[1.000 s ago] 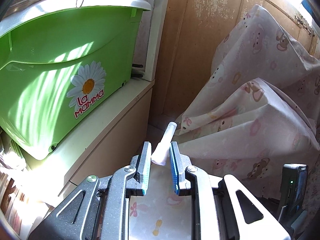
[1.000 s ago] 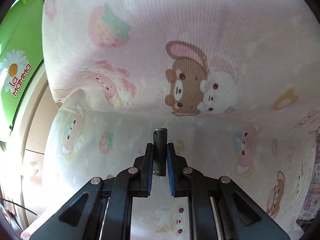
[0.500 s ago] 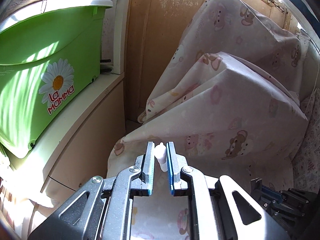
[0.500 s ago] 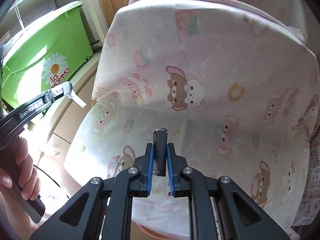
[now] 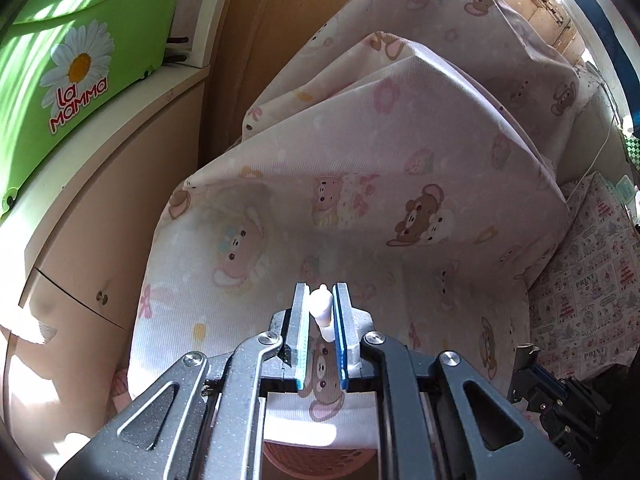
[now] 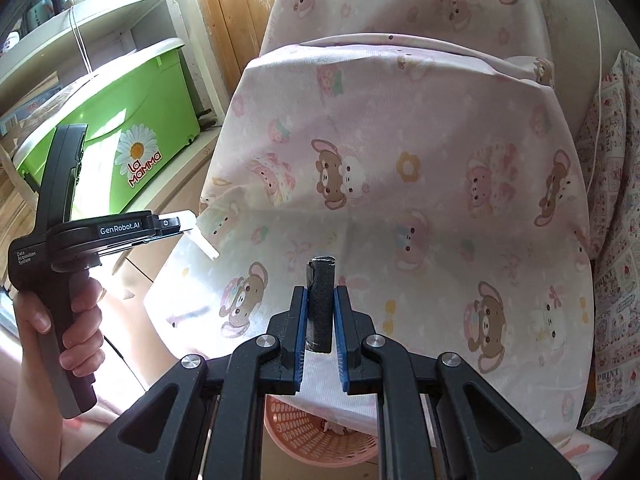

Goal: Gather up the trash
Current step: 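Carry the stick and black cylinder down over the pink wastebasket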

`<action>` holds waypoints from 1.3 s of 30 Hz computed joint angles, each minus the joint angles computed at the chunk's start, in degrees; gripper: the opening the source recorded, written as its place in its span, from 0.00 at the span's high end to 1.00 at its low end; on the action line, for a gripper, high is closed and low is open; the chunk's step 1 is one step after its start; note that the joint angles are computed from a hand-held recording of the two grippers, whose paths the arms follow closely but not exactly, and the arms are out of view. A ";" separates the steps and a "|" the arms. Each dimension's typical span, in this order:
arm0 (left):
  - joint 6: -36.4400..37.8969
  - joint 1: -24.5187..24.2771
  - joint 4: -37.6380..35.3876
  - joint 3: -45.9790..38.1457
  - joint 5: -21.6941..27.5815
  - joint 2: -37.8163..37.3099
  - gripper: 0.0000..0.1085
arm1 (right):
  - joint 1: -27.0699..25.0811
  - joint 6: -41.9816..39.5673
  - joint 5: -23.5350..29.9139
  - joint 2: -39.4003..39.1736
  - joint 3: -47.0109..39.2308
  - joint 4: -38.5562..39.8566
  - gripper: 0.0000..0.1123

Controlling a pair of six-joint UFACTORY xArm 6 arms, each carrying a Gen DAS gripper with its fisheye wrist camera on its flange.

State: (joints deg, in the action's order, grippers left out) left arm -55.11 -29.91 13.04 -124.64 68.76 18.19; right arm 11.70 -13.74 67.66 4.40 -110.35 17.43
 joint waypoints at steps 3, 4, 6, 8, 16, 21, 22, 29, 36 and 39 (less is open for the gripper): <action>-4.20 -2.78 6.43 1.61 1.18 -1.53 0.90 | 0.41 0.31 -3.53 -3.74 6.01 -2.68 0.87; -5.37 -3.95 8.84 1.97 1.75 -1.88 0.90 | 0.47 0.35 -4.44 -4.78 7.77 -3.12 0.87; -6.80 -6.18 12.31 2.92 2.51 -2.56 0.90 | 0.10 -0.43 -4.65 -6.16 10.04 -1.93 0.87; -7.99 -8.47 15.34 3.65 3.44 -3.07 0.90 | -0.31 -1.00 -4.43 -7.28 11.89 -0.49 0.87; -8.76 -14.17 19.63 7.37 2.70 -5.70 0.90 | -1.14 -4.90 -6.60 -13.42 21.10 2.70 0.87; -11.69 -15.79 20.83 7.98 5.14 -6.25 0.90 | -0.89 -5.03 -7.66 -16.62 26.58 2.12 0.87; -11.55 -15.40 19.19 9.79 3.64 -7.29 0.90 | -0.90 -5.19 -7.31 -16.91 27.21 2.14 0.87; -9.28 -13.05 7.99 14.89 -0.90 -9.41 0.90 | -1.04 -5.52 -6.06 -18.71 31.23 3.32 0.87; -2.94 -14.71 2.58 11.16 2.43 -5.59 0.90 | -0.16 -6.73 -4.57 -19.41 34.31 3.40 0.87; -2.15 -14.21 -0.24 11.55 2.40 -5.02 0.90 | 0.47 -6.38 -4.84 -18.86 35.66 2.47 0.87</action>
State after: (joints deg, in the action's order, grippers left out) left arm -57.26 -44.12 12.80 -113.09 71.16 13.17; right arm 12.17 -20.12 62.82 -14.46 -74.69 19.90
